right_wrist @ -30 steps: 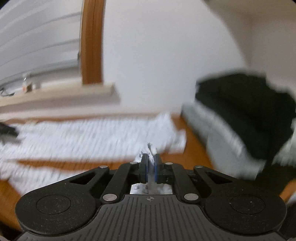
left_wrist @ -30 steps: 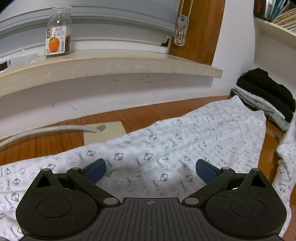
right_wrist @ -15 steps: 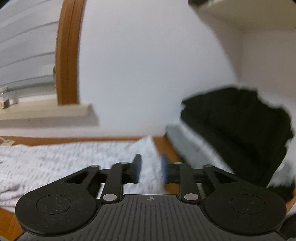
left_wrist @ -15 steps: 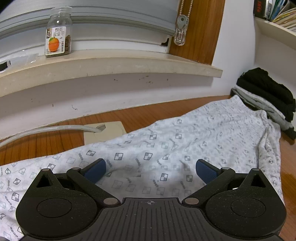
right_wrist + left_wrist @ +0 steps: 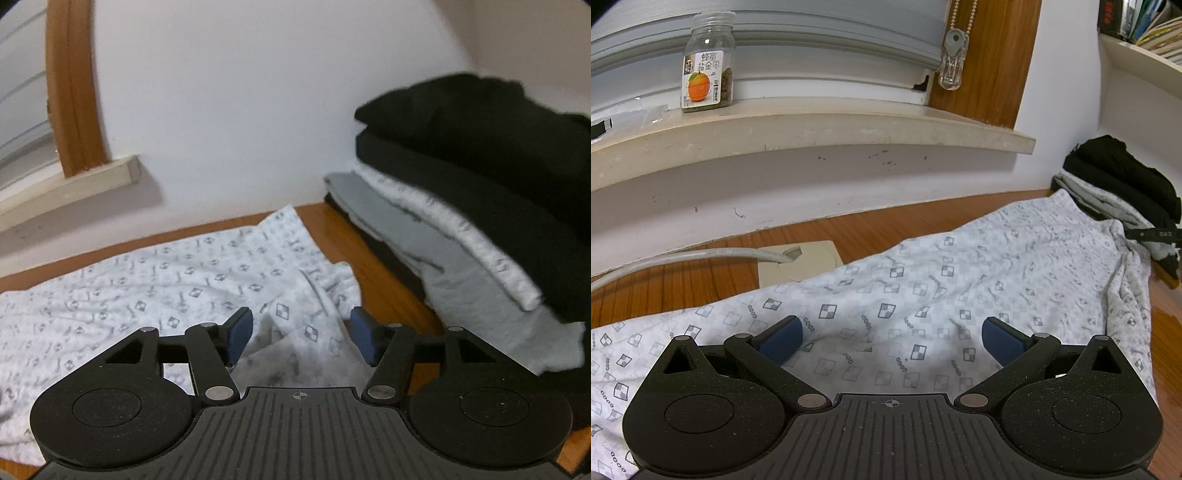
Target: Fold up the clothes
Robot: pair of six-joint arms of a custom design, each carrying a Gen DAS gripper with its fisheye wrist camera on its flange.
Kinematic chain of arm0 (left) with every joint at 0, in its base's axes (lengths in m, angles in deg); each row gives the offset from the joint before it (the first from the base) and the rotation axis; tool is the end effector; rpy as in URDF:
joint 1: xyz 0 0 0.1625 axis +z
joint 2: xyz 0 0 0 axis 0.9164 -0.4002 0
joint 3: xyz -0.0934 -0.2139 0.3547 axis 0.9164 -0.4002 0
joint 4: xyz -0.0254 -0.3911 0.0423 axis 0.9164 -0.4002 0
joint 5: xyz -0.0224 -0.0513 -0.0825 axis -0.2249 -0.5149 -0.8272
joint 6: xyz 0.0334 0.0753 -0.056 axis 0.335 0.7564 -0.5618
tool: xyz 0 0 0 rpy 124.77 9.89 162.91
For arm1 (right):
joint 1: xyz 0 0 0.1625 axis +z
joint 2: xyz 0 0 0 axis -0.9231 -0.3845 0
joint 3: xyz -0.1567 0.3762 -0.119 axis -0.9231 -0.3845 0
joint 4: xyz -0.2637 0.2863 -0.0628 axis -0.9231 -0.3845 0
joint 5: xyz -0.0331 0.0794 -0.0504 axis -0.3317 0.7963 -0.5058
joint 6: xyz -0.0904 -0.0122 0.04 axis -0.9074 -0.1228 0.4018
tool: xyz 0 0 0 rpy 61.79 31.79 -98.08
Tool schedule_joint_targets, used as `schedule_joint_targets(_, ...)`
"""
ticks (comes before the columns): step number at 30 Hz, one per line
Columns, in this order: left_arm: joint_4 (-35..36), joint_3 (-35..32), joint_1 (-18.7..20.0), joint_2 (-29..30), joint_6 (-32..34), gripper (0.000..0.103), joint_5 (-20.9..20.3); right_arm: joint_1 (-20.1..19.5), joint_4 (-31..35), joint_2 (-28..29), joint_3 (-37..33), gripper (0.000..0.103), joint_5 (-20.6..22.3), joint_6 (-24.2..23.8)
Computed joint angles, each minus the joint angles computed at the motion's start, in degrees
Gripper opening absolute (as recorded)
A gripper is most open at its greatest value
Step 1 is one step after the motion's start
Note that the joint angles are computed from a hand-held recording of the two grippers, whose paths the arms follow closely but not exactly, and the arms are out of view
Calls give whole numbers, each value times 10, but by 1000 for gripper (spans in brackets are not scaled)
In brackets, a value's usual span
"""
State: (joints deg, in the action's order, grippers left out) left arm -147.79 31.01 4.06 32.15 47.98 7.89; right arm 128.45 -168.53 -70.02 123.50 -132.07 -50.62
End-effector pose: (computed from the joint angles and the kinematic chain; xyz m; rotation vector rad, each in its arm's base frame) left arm -0.1036 -0.7330 -0.0095 1.2850 2.5438 -0.6949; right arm -0.1582 -0.5108 0.2639 -0.2061 -1.8515 1.3603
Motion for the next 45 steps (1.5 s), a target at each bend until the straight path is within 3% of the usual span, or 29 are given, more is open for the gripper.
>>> schedule_joint_targets(2, 0, 0, 0, 0, 0, 103, 0, -6, 21, -2, -3, 52, 7, 9)
schedule_joint_targets(3, 0, 0, 0, 0, 1, 103, 1, -12, 19, -4, 2, 42, 23, 13)
schedule_joint_targets(4, 0, 0, 0, 0, 1, 103, 1, -19, 12, -7, 10, 11, 41, 16)
schedule_joint_targets(5, 0, 1, 0, 0, 2, 103, 1, -23, -12, -8, 22, 5, 55, 16)
schedule_joint_targets(10, 0, 1, 0, -1, 2, 103, 1, -43, -218, -7, 106, 2, 113, 1)
schedule_joint_targets(14, -3, 3, -2, -1, 7, 103, 5, -84, -314, -13, 194, 2, 128, -2)
schedule_joint_targets(18, 2, 1, -1, -1, 7, 103, 5, -106, -286, -26, 217, 7, 131, 17)
schedule_joint_targets(20, 3, 1, 0, -1, 6, 103, 3, -107, -263, -30, 207, 21, 140, 27)
schedule_joint_targets(23, 5, 1, 1, -2, 4, 103, 0, -84, -205, -23, 162, 37, 126, 34)
schedule_joint_targets(30, 5, 0, 0, -2, 3, 103, -1, -34, -84, 6, 48, 50, 54, 23)
schedule_joint_targets(31, 6, 0, 1, -2, 3, 103, -1, -34, -73, 5, 43, 49, 56, 27)
schedule_joint_targets(34, 5, 0, 1, -2, 4, 103, -1, -47, -60, -11, 60, 4, 95, 38)
schedule_joint_targets(40, 2, 2, -1, -1, 6, 103, 2, -103, -213, -47, 185, 2, 197, 45)
schedule_joint_targets(43, 3, 1, -1, -1, 6, 103, 4, -124, -247, -58, 228, 2, 200, 43)
schedule_joint_targets(45, 3, 0, 0, -1, 5, 103, 2, -120, -250, -59, 240, 2, 177, 22)
